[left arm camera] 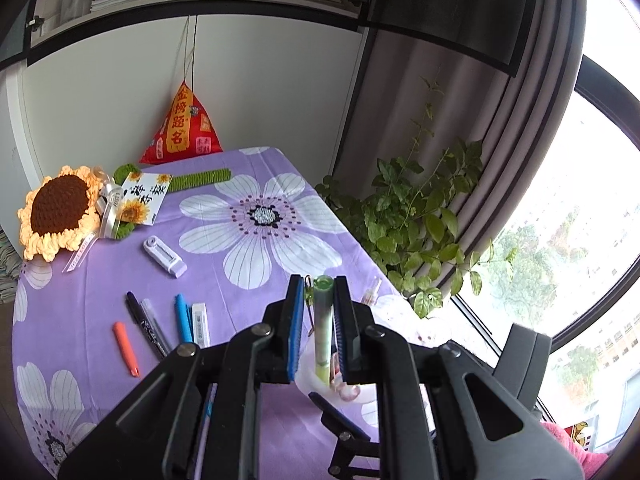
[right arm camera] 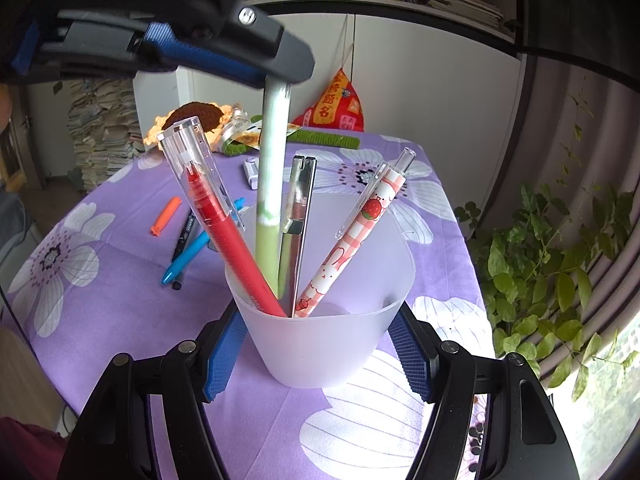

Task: Organize stationery
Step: 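Carry the green pen over the cup and drop it in with the left gripper, then grasp the blue pen from the pile with the left gripper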

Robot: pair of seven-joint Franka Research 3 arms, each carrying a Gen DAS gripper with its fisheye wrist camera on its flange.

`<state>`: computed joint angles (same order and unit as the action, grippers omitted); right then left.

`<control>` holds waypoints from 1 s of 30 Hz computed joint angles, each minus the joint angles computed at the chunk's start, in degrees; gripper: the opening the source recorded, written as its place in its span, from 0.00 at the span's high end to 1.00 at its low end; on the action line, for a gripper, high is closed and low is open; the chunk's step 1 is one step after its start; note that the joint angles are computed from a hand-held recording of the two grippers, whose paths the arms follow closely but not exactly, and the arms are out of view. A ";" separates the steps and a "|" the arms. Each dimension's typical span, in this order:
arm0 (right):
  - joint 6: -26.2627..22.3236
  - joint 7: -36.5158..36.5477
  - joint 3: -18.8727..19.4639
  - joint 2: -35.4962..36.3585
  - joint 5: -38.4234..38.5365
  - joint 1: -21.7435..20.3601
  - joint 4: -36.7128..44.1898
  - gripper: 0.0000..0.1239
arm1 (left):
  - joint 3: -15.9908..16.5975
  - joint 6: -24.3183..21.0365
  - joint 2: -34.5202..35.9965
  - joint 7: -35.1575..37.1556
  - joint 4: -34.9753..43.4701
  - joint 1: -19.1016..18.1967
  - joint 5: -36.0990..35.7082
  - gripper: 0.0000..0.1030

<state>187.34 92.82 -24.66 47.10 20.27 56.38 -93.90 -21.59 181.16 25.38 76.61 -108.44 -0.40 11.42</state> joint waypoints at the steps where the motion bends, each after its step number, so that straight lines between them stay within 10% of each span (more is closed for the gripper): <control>1: -0.02 -0.05 0.07 -0.01 -0.02 -0.06 0.06 0.43 | -0.55 -0.34 0.04 0.27 -0.07 0.54 -0.07 0.87; 6: -0.17 0.21 -0.51 0.00 0.07 0.53 -0.23 0.43 | -2.98 -0.53 -0.73 1.29 -1.37 3.24 -1.54 0.86; 9: -0.32 0.26 -0.53 -0.10 -0.05 0.54 -0.30 0.43 | -3.37 1.01 -1.81 0.83 -2.54 4.43 -2.56 0.62; 15: -0.33 0.45 -0.57 -0.24 -0.22 0.56 -0.51 0.43 | 8.73 3.48 -3.98 -7.35 -3.54 -3.25 -1.11 0.58; 18: -0.23 0.69 -0.71 -0.23 -0.18 0.71 -0.62 0.43 | 14.01 -1.03 -1.95 -11.49 -0.71 -6.55 0.01 0.58; 30: -0.32 0.83 -0.85 -0.54 -0.32 0.87 -1.11 0.43 | 13.64 -22.70 13.61 -16.73 19.90 -5.55 -1.01 0.73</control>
